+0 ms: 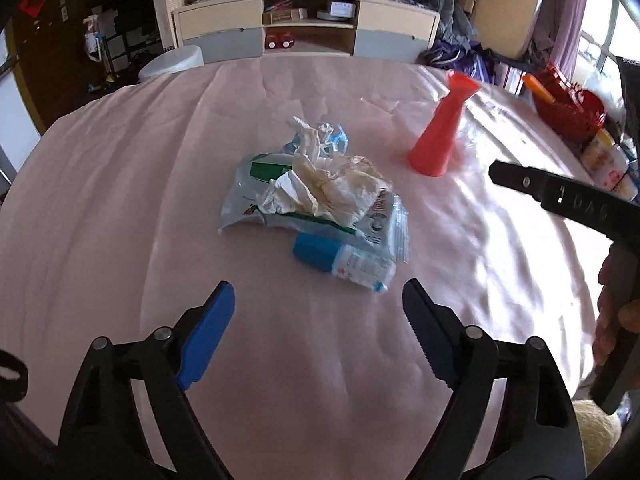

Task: Collect trash
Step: 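Grasp the blue-capped tube with the left tool while the right tool grasps the clear plastic bag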

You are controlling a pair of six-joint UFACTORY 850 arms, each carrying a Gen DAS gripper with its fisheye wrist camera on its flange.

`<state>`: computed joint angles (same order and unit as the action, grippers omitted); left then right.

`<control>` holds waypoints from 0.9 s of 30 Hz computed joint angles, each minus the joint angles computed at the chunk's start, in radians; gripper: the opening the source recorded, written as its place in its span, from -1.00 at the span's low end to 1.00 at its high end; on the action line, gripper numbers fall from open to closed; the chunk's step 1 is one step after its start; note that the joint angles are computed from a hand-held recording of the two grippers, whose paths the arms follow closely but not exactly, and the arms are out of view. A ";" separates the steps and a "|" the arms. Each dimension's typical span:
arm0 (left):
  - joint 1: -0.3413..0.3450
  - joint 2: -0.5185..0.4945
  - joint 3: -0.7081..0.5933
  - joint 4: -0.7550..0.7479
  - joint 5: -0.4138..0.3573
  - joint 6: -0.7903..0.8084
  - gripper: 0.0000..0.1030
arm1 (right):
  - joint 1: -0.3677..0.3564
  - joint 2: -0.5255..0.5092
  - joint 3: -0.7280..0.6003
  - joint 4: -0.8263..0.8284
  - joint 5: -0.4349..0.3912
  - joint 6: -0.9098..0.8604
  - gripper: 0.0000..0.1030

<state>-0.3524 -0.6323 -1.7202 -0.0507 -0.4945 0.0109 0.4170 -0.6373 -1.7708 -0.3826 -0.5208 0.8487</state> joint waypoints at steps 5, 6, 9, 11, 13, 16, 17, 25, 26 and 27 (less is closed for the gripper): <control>0.003 -0.039 -0.045 -0.035 -0.008 0.046 0.50 | -0.017 -0.053 -0.060 0.068 -0.009 -0.052 0.06; 0.002 -0.045 -0.052 -0.045 -0.009 0.064 0.48 | -0.018 -0.059 -0.066 0.075 -0.003 -0.063 0.06; -0.003 -0.066 -0.080 -0.046 -0.017 0.077 0.43 | -0.023 -0.080 -0.093 0.093 0.003 -0.089 -0.04; -0.006 -0.070 -0.086 -0.044 -0.012 0.080 0.34 | -0.026 -0.095 -0.116 0.102 -0.006 -0.092 -0.13; -0.008 -0.075 -0.094 -0.040 -0.013 0.077 0.28 | -0.028 -0.115 -0.144 0.117 -0.018 -0.108 -0.21; -0.008 -0.073 -0.092 -0.042 -0.007 0.087 0.08 | -0.026 -0.137 -0.170 0.112 -0.045 -0.113 -0.55; -0.009 -0.076 -0.097 -0.038 -0.010 0.083 0.08 | -0.025 -0.140 -0.174 0.086 -0.051 -0.095 -0.64; -0.011 -0.037 -0.052 0.022 0.015 0.014 0.07 | -0.011 -0.059 -0.076 -0.012 -0.028 0.005 -0.87; -0.012 -0.025 -0.040 0.044 0.021 -0.011 0.07 | -0.006 -0.035 -0.049 -0.026 -0.016 0.019 -0.87; -0.013 -0.012 -0.028 0.070 0.027 -0.040 0.07 | -0.002 -0.013 -0.025 -0.040 -0.005 0.032 -0.87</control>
